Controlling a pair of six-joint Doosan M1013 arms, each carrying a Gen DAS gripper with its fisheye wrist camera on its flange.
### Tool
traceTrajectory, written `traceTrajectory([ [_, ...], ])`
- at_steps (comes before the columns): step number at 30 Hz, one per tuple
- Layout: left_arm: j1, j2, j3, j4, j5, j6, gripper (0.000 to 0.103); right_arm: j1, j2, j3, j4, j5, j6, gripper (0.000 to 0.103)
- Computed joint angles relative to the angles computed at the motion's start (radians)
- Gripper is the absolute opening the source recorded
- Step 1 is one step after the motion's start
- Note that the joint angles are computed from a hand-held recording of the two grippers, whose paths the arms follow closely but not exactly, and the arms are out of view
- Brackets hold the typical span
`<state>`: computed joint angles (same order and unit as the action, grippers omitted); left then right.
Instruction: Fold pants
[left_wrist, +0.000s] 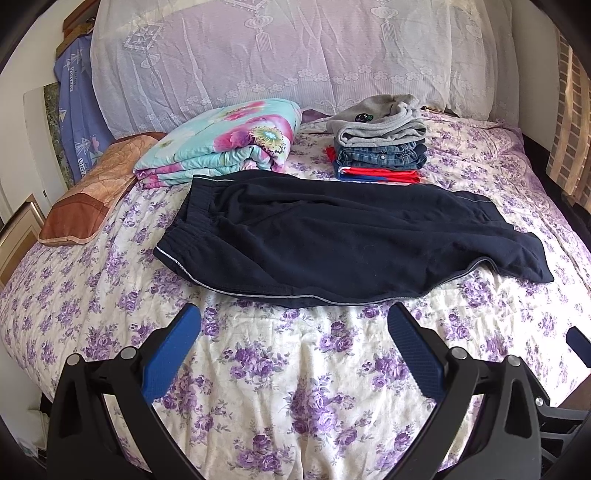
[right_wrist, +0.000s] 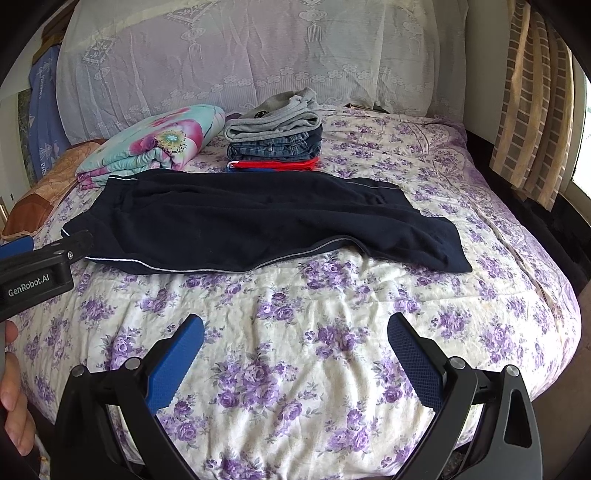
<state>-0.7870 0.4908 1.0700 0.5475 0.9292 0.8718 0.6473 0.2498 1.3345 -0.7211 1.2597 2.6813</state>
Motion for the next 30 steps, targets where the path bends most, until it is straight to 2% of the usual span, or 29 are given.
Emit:
traceTrajectory([
  [30, 0.002, -0.001, 0.004, 0.002, 0.006, 0.000, 0.099, -0.003, 0.003, 0.001, 0.018, -0.005, -0.009, 0.100],
])
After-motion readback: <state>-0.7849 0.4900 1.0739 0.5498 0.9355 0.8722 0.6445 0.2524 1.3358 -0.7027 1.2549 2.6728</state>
